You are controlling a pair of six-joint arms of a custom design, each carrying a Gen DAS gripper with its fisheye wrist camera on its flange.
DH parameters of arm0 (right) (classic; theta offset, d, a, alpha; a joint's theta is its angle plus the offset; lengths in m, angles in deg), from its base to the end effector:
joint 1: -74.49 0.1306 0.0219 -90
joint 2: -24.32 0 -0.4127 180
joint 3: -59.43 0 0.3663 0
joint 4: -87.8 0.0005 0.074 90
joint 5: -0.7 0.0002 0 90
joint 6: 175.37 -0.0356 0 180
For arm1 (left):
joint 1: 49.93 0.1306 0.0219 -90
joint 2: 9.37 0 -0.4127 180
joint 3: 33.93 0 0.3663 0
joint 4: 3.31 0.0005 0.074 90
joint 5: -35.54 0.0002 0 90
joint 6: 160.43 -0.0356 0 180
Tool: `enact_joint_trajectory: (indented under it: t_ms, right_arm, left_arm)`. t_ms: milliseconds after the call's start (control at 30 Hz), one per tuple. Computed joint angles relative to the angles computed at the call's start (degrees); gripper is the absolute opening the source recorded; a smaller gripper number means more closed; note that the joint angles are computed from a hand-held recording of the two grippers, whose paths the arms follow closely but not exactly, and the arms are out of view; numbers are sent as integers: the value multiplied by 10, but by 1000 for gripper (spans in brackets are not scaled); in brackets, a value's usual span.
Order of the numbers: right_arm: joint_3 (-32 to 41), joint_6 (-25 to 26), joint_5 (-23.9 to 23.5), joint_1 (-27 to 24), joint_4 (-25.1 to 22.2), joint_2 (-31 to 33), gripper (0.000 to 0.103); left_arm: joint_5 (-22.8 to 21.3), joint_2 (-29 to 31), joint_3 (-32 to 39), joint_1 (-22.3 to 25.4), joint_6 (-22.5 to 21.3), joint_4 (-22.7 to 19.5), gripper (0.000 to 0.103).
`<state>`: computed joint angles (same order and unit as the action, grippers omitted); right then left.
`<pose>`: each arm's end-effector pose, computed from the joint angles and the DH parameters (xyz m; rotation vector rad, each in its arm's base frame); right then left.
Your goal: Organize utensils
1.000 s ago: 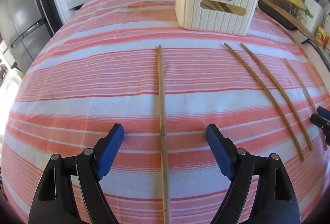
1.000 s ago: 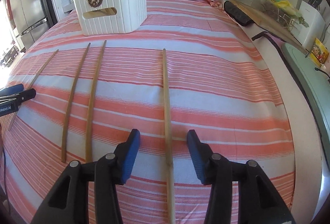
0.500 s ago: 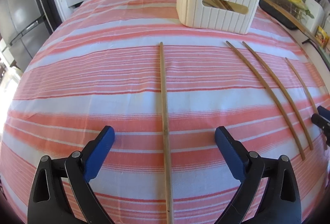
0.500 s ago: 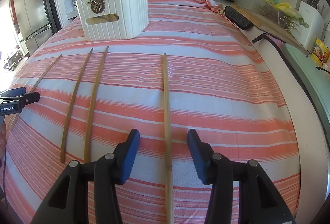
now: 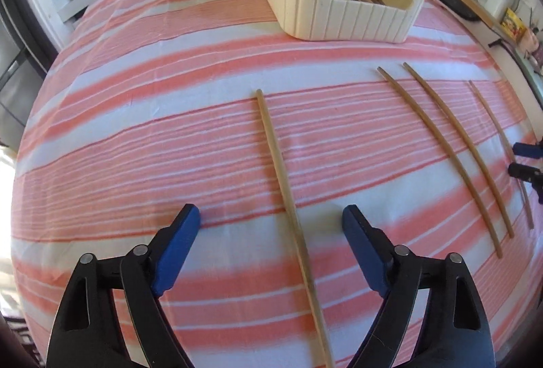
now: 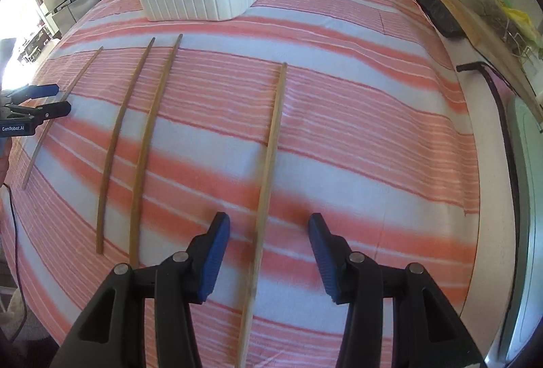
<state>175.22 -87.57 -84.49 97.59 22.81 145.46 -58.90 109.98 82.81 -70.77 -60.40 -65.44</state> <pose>0.5870 0.2466 0.3465 -0.4858 2.7461 -0.0085 0.5958 -0.2244 0.3745 0.2306 2.6860 -0.0600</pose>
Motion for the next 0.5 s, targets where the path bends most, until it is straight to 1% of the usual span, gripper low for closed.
enact_joint_trajectory:
  t_ms: [33, 100, 133, 167, 200, 233, 267, 300, 367, 433, 500]
  right_arm:
    - [24, 0, 1, 0, -9, 15, 49]
    - [76, -2, 4, -2, -23, 48, 49]
    - [105, -4, 8, -2, -31, 67, 49]
    - [133, -6, 14, -2, -34, 85, 46]
    - [160, -11, 13, -4, -40, 102, 39]
    - [183, -18, 11, -6, -41, 115, 23]
    - [208, -27, 13, -7, -50, 129, 6]
    - [227, -37, 13, -9, -57, 140, 6]
    - [236, -54, 13, -10, -50, 145, 6]
    - [197, -66, -5, -12, -9, 116, 6]
    - [131, -76, -33, -14, 62, 65, 6]
  left_arm:
    - [2, 11, 20, 2, -2, -11, 78]
    - [8, 36, 63, 5, -3, -37, 74]
    - [10, 49, 85, 7, -2, -49, 69]
    - [8, 58, 100, 6, 0, -57, 64]
    - [4, 64, 113, 6, 0, -61, 47]
    - [6, 69, 121, 5, -1, -62, 20]
    - [14, 72, 128, 5, -1, -65, 6]
    - [23, 74, 132, 6, 4, -65, 5]
    - [23, 61, 114, 6, 14, -43, 4]
    - [25, 29, 77, 7, 20, 0, 4]
    - [37, -10, 38, 8, 31, 44, 4]
